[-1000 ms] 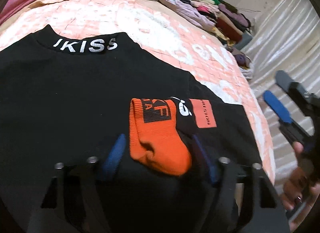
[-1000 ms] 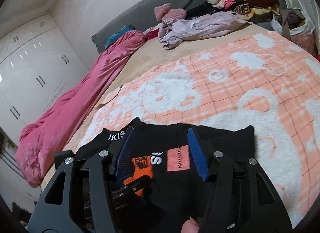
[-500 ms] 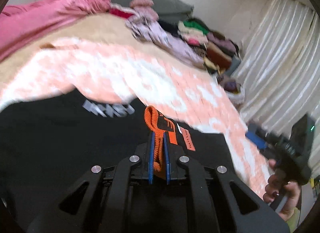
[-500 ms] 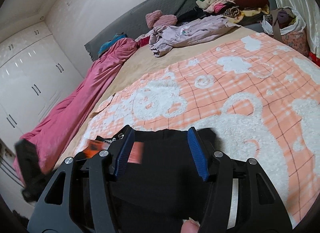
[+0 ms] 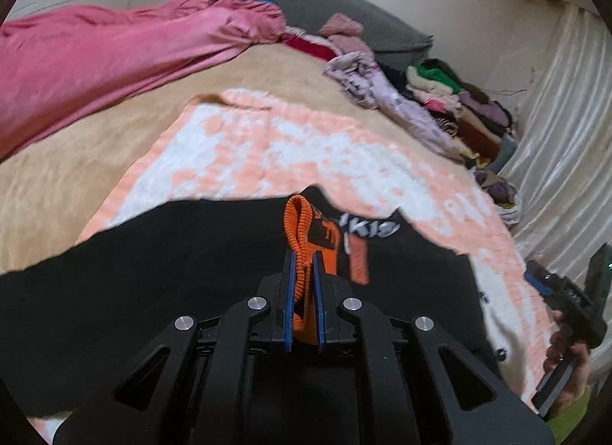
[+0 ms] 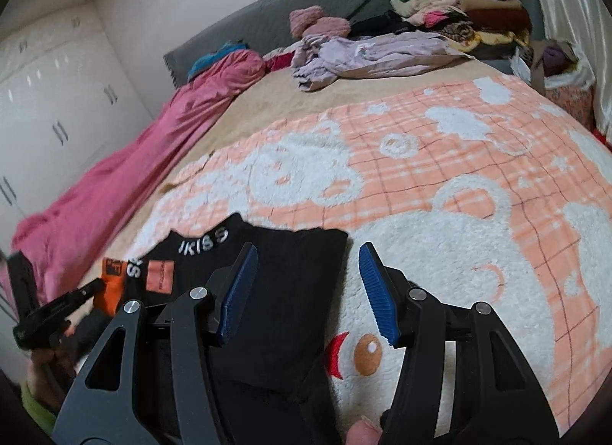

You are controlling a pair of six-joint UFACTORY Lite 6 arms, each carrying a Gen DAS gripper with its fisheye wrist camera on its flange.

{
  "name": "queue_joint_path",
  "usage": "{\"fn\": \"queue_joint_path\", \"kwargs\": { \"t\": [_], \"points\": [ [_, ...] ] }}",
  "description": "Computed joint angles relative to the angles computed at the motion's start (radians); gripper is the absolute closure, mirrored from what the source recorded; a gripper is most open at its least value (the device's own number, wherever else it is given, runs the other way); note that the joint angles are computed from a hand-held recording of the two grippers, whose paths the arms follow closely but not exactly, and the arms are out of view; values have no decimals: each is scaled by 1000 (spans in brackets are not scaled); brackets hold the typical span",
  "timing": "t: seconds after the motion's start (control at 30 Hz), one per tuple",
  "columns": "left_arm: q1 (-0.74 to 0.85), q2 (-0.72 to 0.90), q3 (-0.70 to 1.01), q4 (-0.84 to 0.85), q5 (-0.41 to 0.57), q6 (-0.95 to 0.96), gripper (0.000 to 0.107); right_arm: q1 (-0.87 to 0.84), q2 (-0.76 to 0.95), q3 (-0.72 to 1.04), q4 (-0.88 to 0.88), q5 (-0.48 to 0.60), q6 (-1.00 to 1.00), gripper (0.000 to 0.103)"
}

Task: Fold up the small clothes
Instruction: 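Lay the cuff on the shirt body and open the left tool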

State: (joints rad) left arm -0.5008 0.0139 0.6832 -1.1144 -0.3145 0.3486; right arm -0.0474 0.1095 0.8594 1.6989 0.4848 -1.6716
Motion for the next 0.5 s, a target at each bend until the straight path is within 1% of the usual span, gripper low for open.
{"fn": "queue_joint_path", "kwargs": {
  "t": [0.17, 0.23, 0.27, 0.37, 0.4, 0.43, 0.5],
  "points": [
    [30, 42, -44, 86, -12, -103, 98, 152, -2, -37, 77, -103, -134, 55],
    [15, 25, -69, 18, -43, -51, 98, 210, 13, -40, 81, -133, -156, 55],
    [-17, -4, -86, -70, -86, 25, 98, 237, 23, -39, 79, -150, -162, 55],
    [-102, -94, -124, -243, -177, 157, 99, 308, 59, -28, 52, -201, -153, 55],
    [-126, -106, -120, -275, -195, 190, 99, 325, 69, -25, 36, -217, -142, 55],
    [-149, -99, -100, -293, -200, 225, 99, 346, 89, -18, 4, -244, -113, 55],
    [-153, -54, -56, -264, -160, 231, 98, 368, 121, -7, -39, -273, -62, 55]
  ]
}}
